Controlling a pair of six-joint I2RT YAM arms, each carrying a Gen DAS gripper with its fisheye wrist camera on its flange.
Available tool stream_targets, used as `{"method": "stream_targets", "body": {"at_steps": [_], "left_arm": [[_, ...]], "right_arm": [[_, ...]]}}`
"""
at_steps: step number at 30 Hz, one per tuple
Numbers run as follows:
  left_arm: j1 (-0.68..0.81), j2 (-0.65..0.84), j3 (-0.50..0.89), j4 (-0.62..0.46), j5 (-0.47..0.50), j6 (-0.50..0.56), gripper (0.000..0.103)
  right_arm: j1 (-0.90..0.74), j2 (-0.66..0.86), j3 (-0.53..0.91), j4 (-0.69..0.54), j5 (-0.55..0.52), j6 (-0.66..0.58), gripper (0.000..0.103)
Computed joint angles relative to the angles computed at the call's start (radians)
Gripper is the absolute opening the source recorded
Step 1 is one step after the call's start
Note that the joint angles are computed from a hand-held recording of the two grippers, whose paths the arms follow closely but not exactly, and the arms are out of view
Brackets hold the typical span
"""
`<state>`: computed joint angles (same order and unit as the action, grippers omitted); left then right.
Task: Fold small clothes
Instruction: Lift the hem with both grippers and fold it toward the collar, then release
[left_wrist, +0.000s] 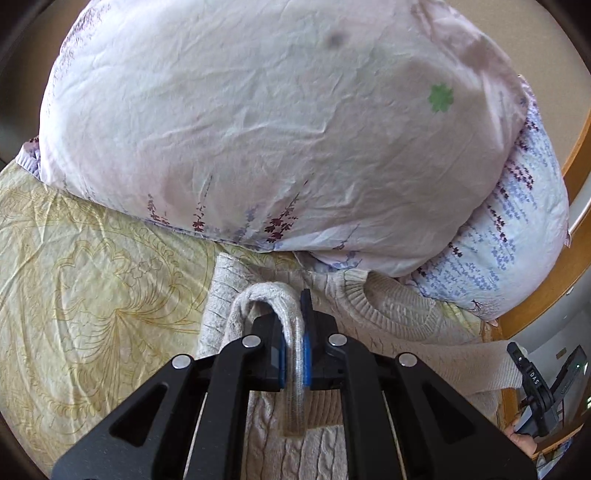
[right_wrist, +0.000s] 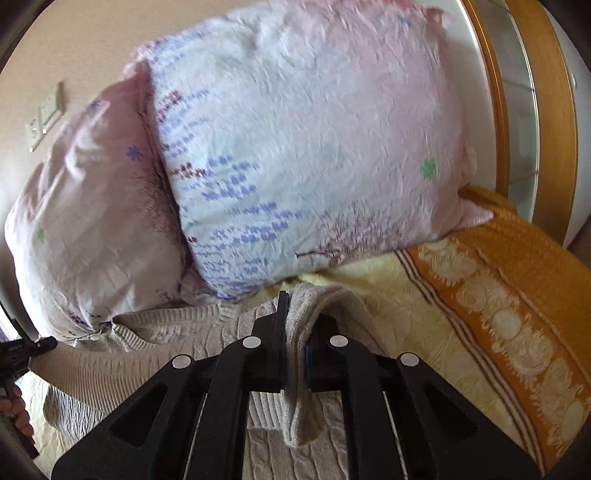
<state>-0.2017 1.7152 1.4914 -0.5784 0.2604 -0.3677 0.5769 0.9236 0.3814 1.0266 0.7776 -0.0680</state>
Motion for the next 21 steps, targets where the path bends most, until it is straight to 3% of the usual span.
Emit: {"method": "stream_targets", "body": {"at_steps": [8, 11, 14, 18, 21], "left_arm": [[0.01, 0.122, 0.071, -0.009, 0.037, -0.08, 0.006], [0.007, 0.136, 0.081, -0.01, 0.039, -0.095, 0.006], [0.011, 0.142, 0.087, -0.007, 0.061, -0.125, 0.008], [0.041, 0.126, 0.061, 0.025, 0.152, -0.184, 0.018], [0.047, 0.112, 0.059, 0.006, 0.181, -0.199, 0.018]], "right_arm": [[-0.207, 0.014, 0.15, -0.362, -0.195, 0.404, 0.007], [-0.287, 0.018, 0.155, -0.387, -0.339, 0.502, 0.008], [-0.389, -0.019, 0.129, -0.399, -0.547, 0.592, 0.012], [-0.506, -0.089, 0.113, -0.46, -0.803, 0.655, 0.015], [-0.521, -0.129, 0.171, -0.654, -0.864, 0.6, 0.015]]}}
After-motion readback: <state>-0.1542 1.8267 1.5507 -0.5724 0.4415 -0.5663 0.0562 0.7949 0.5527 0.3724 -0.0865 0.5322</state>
